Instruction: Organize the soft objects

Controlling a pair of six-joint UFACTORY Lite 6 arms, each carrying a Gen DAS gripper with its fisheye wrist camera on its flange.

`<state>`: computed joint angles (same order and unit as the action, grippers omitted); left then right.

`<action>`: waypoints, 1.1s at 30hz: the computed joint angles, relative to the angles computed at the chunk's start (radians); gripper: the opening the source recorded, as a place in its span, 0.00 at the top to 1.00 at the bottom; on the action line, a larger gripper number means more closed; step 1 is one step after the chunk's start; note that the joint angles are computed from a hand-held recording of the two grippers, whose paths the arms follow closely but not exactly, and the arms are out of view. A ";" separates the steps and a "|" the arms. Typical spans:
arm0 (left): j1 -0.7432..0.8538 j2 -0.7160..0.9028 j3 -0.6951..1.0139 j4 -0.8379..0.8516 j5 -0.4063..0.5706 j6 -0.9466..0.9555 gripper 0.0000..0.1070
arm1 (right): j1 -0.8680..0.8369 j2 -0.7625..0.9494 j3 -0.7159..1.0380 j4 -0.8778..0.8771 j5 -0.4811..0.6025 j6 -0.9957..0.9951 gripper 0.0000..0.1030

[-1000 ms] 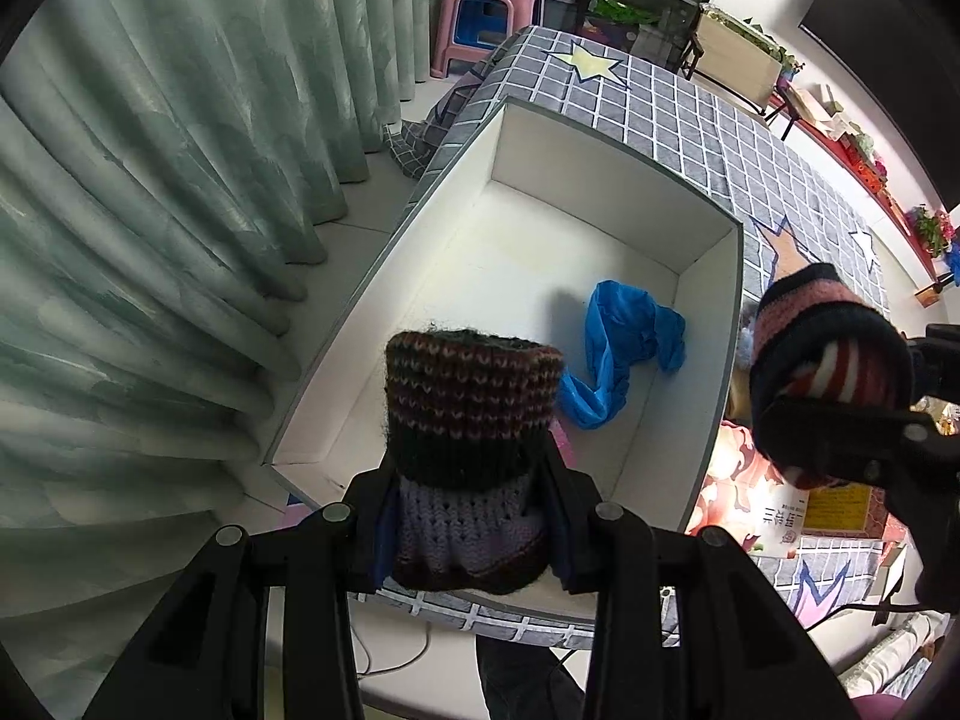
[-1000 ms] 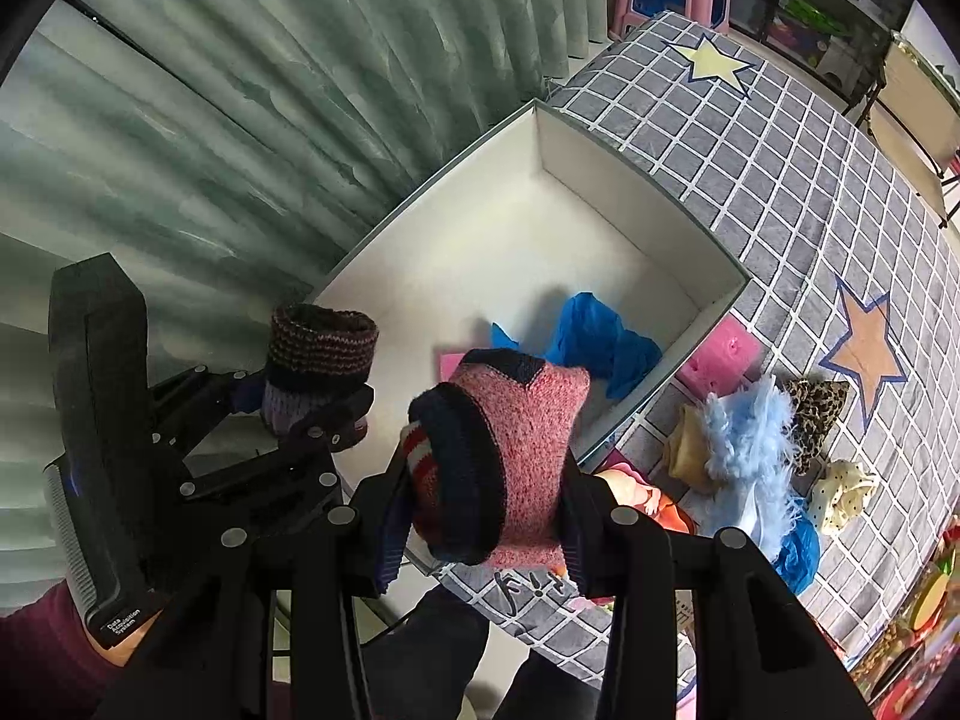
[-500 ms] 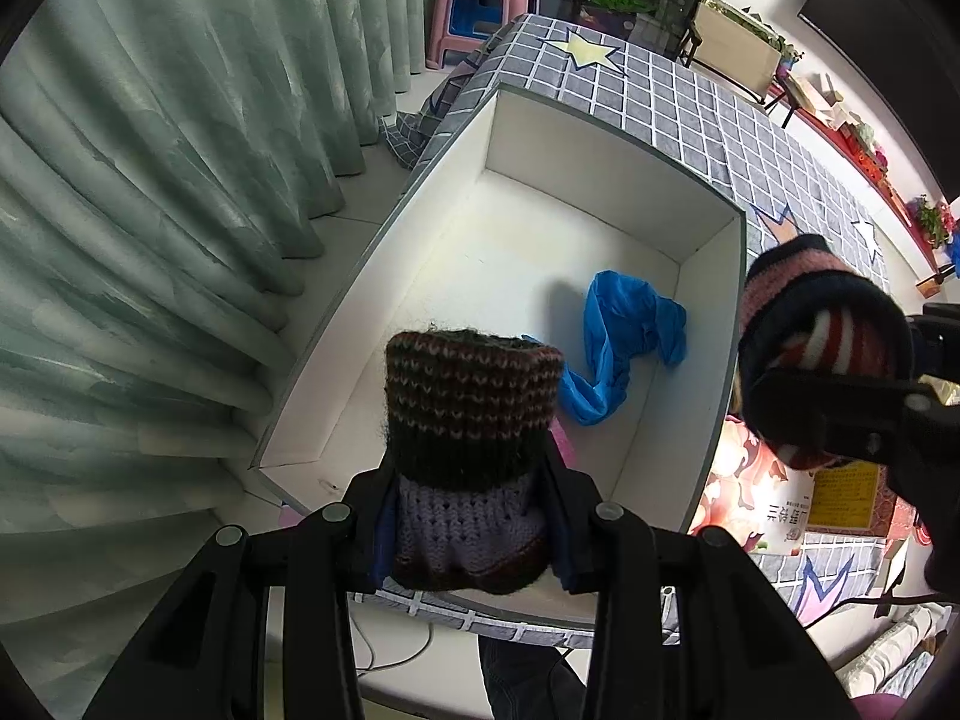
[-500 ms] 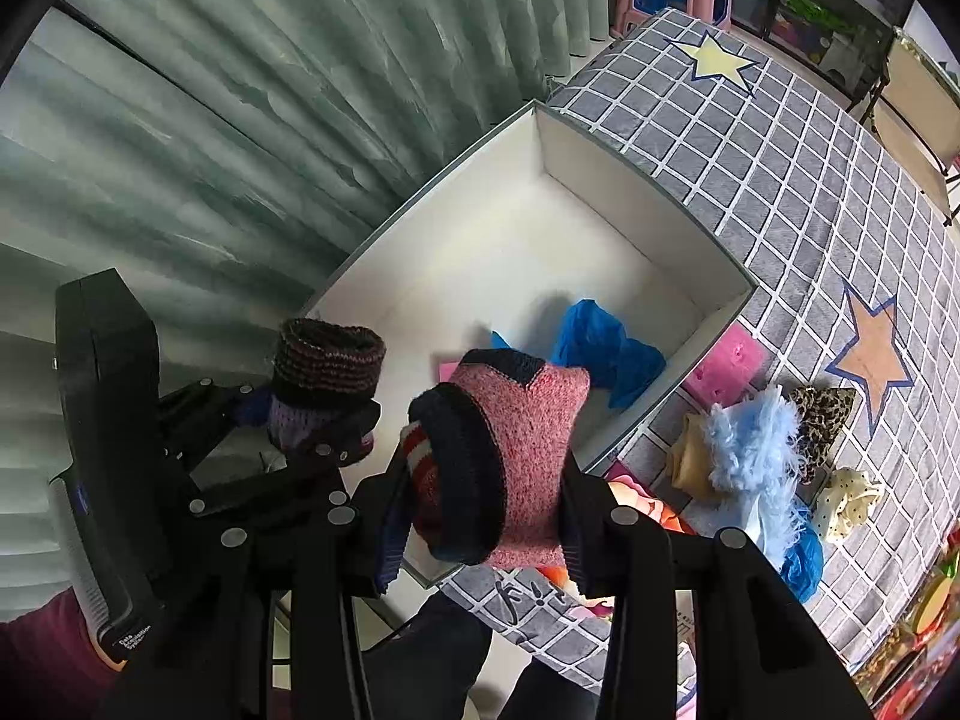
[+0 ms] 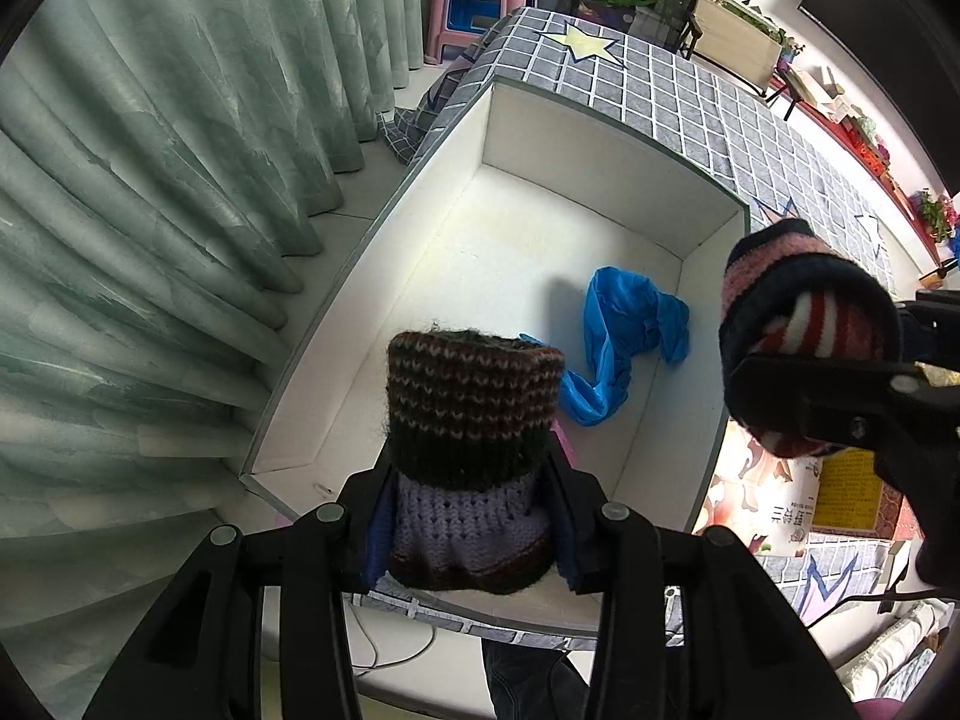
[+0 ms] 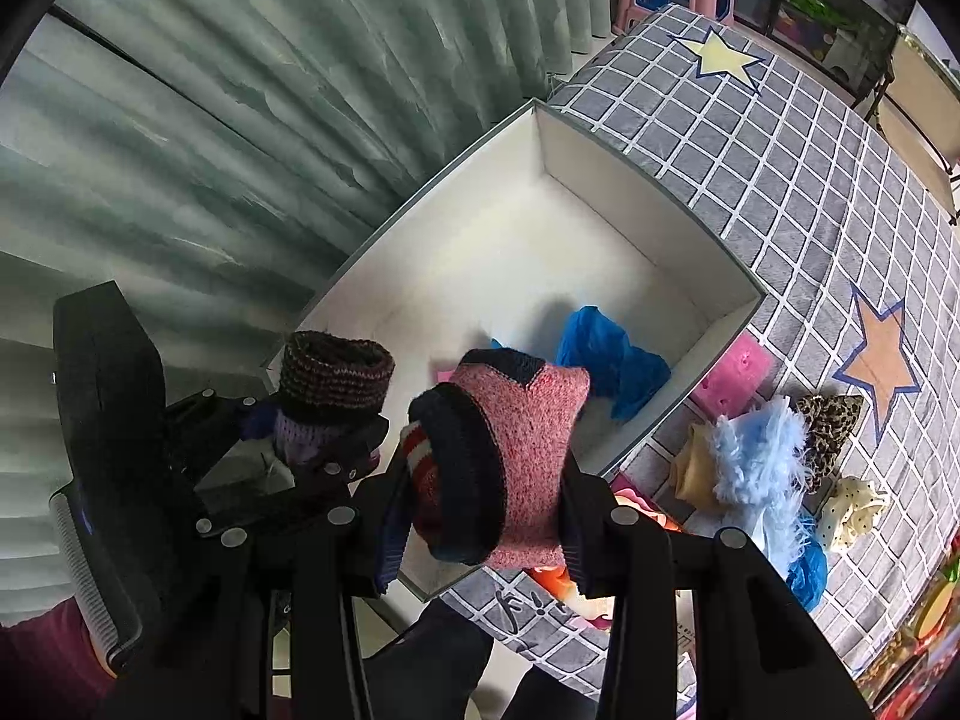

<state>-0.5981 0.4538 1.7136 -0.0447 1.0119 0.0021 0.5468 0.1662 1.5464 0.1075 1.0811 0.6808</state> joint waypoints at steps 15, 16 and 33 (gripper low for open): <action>-0.013 0.000 0.011 0.024 -0.013 -0.036 0.16 | -0.021 -0.023 -0.023 0.007 -0.024 0.011 0.16; -0.015 0.001 0.011 0.029 -0.011 -0.046 0.16 | -0.021 -0.021 -0.021 0.002 -0.018 0.015 0.16; -0.021 0.010 0.027 0.010 0.021 -0.049 0.16 | -0.036 -0.080 -0.074 0.003 -0.011 0.061 0.00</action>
<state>-0.6187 0.4639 1.7402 -0.0343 1.0326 -0.0468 0.5105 0.0865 1.4720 0.1104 1.0696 0.7419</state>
